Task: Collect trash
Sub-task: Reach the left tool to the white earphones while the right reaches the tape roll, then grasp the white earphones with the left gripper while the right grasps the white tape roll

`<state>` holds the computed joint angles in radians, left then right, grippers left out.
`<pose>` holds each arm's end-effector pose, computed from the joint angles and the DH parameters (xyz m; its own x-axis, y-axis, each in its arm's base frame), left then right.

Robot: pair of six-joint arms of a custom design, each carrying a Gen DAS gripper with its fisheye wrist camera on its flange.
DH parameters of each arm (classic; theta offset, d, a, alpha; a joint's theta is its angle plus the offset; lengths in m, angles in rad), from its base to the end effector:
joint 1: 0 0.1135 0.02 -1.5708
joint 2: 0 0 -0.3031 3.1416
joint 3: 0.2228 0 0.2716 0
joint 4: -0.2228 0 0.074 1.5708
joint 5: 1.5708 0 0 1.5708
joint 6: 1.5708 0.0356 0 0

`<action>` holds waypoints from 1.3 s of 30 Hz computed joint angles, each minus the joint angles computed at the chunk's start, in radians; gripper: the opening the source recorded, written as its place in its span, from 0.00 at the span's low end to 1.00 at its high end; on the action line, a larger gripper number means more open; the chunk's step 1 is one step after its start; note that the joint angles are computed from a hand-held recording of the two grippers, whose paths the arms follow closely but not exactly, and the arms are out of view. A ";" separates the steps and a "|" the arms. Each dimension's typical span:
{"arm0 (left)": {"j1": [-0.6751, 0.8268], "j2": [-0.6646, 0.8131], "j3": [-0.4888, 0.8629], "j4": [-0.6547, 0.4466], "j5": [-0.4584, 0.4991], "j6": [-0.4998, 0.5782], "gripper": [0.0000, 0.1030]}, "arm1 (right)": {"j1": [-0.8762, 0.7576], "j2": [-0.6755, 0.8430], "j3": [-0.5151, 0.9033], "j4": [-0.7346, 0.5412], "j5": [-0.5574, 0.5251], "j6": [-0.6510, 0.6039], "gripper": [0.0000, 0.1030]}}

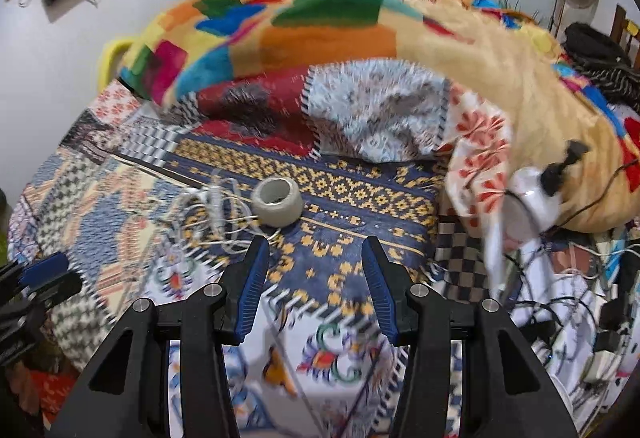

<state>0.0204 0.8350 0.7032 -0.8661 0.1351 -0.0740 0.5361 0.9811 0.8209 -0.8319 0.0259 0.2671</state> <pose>0.1463 -0.0018 0.2710 -0.8418 -0.0904 -0.5322 -0.0095 0.9882 -0.1529 0.1573 0.0924 0.2907 -0.8258 -0.1837 -0.5333 -0.2908 0.9488 0.1234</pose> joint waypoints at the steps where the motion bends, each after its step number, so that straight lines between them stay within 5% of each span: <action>1: 0.007 0.012 -0.009 0.015 0.009 0.005 0.38 | -0.011 0.028 -0.007 0.020 -0.015 -0.007 0.43; 15: -0.059 0.153 -0.015 0.162 0.076 -0.030 0.38 | 0.014 0.216 -0.003 0.186 -0.026 -0.071 0.43; 20: -0.116 0.200 -0.002 0.207 0.050 -0.090 0.47 | 0.006 0.220 -0.023 0.248 -0.053 -0.104 0.43; 22: -0.129 0.224 0.004 0.219 0.043 -0.101 0.47 | 0.002 0.223 -0.031 0.276 -0.076 -0.113 0.32; 24: -0.138 0.248 0.005 0.240 0.029 -0.114 0.47 | 0.006 0.223 -0.035 0.291 -0.080 -0.111 0.32; 33: -0.118 0.379 0.014 0.347 0.097 -0.206 0.47 | 0.026 0.037 -0.096 0.223 0.034 -0.097 0.31; 39: -0.192 0.440 0.016 0.425 0.021 -0.262 0.47 | 0.010 -0.051 -0.121 0.155 0.021 -0.076 0.31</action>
<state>-0.1721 1.2746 0.7191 -0.4416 0.1558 -0.3365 0.5464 0.9301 0.6998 -0.6772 0.0472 0.1912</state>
